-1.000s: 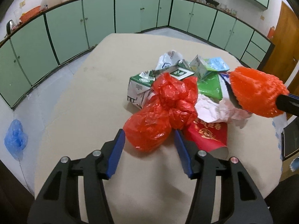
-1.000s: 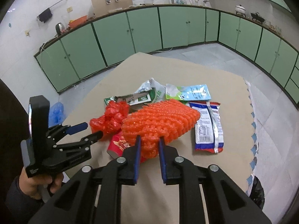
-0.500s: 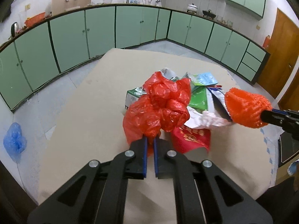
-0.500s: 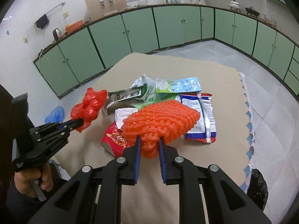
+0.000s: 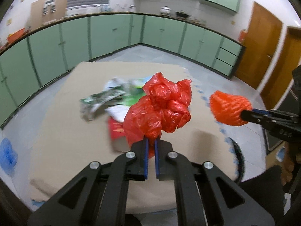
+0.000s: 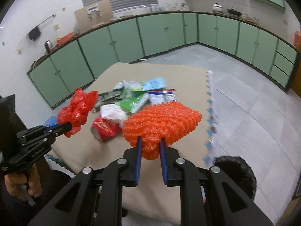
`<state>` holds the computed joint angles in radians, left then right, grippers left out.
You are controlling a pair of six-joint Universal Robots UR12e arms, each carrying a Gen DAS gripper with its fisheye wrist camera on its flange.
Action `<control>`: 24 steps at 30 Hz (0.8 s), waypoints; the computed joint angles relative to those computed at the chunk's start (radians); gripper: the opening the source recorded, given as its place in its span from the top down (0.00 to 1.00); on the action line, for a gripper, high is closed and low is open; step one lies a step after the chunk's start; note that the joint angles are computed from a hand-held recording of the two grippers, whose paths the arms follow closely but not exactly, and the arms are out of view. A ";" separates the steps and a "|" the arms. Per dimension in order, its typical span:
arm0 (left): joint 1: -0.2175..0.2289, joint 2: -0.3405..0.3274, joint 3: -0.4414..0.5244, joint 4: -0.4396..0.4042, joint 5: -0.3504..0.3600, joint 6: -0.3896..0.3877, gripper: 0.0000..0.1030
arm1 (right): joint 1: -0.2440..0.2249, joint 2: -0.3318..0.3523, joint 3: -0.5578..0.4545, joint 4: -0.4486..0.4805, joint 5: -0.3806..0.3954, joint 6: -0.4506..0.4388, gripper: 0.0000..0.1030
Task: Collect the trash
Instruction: 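Carry the red bag and orange mesh net over the black bin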
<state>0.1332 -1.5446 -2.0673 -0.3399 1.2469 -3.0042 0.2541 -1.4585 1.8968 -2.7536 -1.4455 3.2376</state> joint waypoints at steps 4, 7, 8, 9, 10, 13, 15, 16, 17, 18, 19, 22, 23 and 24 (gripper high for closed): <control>-0.062 -0.009 0.010 -0.003 -0.032 0.016 0.96 | -0.036 -0.047 0.058 0.000 -0.025 0.021 0.83; -0.107 -0.021 0.018 -0.004 -0.047 0.033 0.96 | -0.072 -0.083 0.104 -0.002 -0.041 0.042 0.83; -0.121 -0.027 0.023 -0.007 -0.051 0.037 0.96 | -0.080 -0.091 0.116 -0.003 -0.044 0.048 0.83; -0.137 -0.033 0.025 -0.007 -0.053 0.040 0.96 | -0.095 -0.104 0.132 -0.005 -0.047 0.057 0.83; -0.157 -0.042 0.032 -0.010 -0.057 0.046 0.96 | -0.106 -0.113 0.143 -0.005 -0.048 0.064 0.83; -0.198 -0.067 0.052 -0.021 -0.068 0.057 0.96 | -0.142 -0.141 0.180 -0.005 -0.052 0.081 0.83; -0.224 -0.084 0.065 -0.030 -0.072 0.068 0.96 | -0.166 -0.156 0.203 -0.005 -0.053 0.091 0.83; -0.239 -0.094 0.072 -0.035 -0.073 0.075 0.96 | -0.173 -0.161 0.210 -0.005 -0.053 0.094 0.83; -0.249 -0.103 0.079 -0.040 -0.075 0.083 0.96 | -0.186 -0.167 0.221 -0.005 -0.054 0.100 0.83; -0.259 -0.111 0.085 -0.045 -0.073 0.087 0.96 | -0.194 -0.171 0.227 -0.004 -0.054 0.104 0.83; -0.274 -0.123 0.095 -0.052 -0.074 0.091 0.96 | -0.203 -0.176 0.235 -0.003 -0.053 0.109 0.83; -0.295 -0.142 0.107 -0.066 -0.075 0.102 0.96 | -0.222 -0.187 0.254 0.000 -0.056 0.122 0.83; -0.303 -0.149 0.112 -0.071 -0.075 0.104 0.96 | -0.229 -0.189 0.259 0.001 -0.055 0.123 0.83; -0.310 -0.153 0.115 -0.072 -0.073 0.105 0.96 | -0.239 -0.190 0.266 0.004 -0.053 0.127 0.83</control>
